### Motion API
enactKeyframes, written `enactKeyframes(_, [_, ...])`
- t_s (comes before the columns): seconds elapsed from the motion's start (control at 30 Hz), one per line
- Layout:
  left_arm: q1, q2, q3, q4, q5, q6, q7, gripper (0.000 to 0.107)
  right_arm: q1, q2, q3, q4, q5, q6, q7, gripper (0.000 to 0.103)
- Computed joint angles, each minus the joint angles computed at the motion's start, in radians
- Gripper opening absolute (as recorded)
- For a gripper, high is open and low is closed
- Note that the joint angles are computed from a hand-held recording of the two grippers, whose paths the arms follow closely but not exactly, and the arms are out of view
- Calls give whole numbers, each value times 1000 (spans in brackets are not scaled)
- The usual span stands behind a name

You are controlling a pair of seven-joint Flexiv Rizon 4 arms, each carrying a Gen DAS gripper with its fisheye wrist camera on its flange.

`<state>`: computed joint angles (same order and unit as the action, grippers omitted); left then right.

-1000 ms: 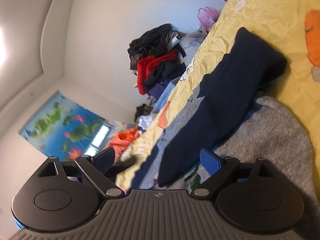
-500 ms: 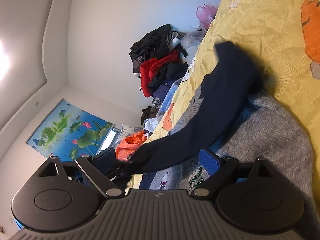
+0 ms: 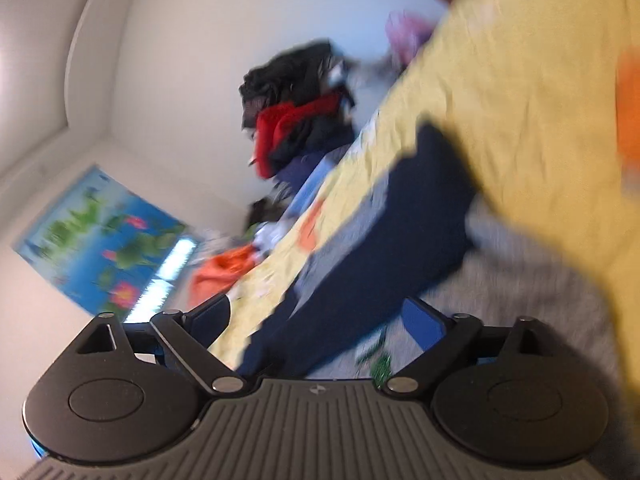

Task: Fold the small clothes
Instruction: 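Fold the navy sleeve across the body with the right gripper while the left grasps the other sleeve, then fold the held navy sleeve across the body with the left gripper, then release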

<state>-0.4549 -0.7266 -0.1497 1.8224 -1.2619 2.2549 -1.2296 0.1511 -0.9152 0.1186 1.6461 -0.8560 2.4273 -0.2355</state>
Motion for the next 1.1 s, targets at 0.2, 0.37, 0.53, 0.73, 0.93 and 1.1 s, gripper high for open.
enactKeyframes(0.2, [136,39,-26,144,367,-15,-396,10,175,37,-158,-157,39,-348,-347,94])
enactKeyframes(0.37, [156,44,-5,166,473,-28,-511,11,140,-52,-31,-355,-87,-839,-531,93])
enactKeyframes(0.53, [222,73,-9,202,626,-76,-635,11,139,-58,-2,-357,-11,-866,-606,99])
enactKeyframes(0.73, [251,198,98,427,752,139,-802,15,140,-59,21,-357,65,-865,-684,102])
enactKeyframes(0.93, [326,302,202,663,496,219,-1038,59,168,-52,-11,-350,135,-857,-731,102])
enactKeyframes(1.1, [449,346,262,727,547,160,-1062,59,186,-48,-23,-349,195,-860,-776,103])
